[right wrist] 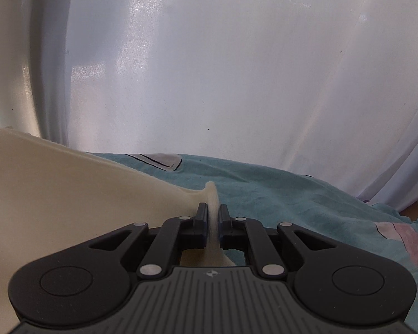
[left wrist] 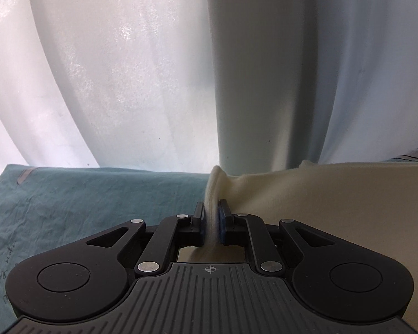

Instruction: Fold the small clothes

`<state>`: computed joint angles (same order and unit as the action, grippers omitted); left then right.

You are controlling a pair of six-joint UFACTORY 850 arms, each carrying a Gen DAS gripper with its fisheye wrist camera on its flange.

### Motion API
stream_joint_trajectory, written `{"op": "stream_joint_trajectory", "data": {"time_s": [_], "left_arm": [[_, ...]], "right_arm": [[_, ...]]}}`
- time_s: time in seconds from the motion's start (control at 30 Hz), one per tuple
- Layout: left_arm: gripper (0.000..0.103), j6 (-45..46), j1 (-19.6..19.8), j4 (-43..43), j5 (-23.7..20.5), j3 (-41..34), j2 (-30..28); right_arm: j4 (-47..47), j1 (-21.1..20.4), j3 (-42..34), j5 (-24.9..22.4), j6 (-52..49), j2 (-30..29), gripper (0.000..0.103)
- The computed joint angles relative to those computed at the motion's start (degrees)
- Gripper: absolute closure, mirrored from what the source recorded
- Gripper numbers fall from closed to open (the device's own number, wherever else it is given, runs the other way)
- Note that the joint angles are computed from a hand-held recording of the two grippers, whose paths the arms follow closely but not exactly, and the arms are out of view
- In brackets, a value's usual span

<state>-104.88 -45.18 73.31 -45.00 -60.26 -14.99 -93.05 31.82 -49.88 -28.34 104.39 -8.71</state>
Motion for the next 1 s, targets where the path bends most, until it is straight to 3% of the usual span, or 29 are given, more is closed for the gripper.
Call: {"op": "stream_joint_trajectory", "data": {"time_s": [0.1,0.2,0.23,0.27,0.3,0.43,0.5,0.57,0.63,0.7,0.9,1.0], "left_arm": [[0.085,-0.1,-0.6,-0.4,-1.0,-0.1,-0.1],[0.054,0.0,-0.8,-1.6,-3.8,-0.8,-0.9],[0.038,-0.3,-0.7,-2.4,-4.7,-0.8,-0.7],[0.029,-1.4,-0.4,-3.0,-4.8,0.0,0.4],[0.028,-3.4,0.3,-3.0,-4.4,1.1,1.5],[0.026,-10.2,0.2,-3.0,-5.5,7.5,9.0],[0.023,-12.8,0.1,-2.8,-3.1,12.2,14.6],[0.020,-13.2,0.4,-4.7,2.4,16.6,20.6],[0.020,-11.8,1.0,-8.1,9.2,20.5,25.8],[0.020,-8.9,0.6,-12.5,13.5,23.1,29.3],[0.019,-4.4,0.1,-18.6,22.7,26.4,31.0],[0.020,-9.2,1.2,-13.3,26.2,26.9,30.6]], "right_arm": [[-0.6,0.9,0.0,-2.0,-0.2,-0.8,0.095],[0.1,1.3,0.0,-3.3,-1.6,-1.0,0.089],[0.1,1.4,0.2,-4.1,-1.2,-0.9,0.081],[0.3,1.4,0.3,-4.6,-0.5,-0.7,0.077],[-0.1,1.3,0.7,-5.0,1.8,-0.1,0.069],[0.9,3.1,4.9,-13.2,10.9,4.6,0.068],[-0.5,2.9,9.3,-8.4,14.9,10.5,0.068],[-3.5,3.2,14.4,-2.2,18.6,17.4,0.068],[-0.6,5.1,17.8,1.7,14.8,23.1,0.068],[2.9,7.6,20.4,4.6,11.6,27.1,0.067],[7.8,14.0,23.0,7.6,11.5,29.1,0.067],[11.4,16.8,23.0,7.0,11.1,29.6,0.067]]}}
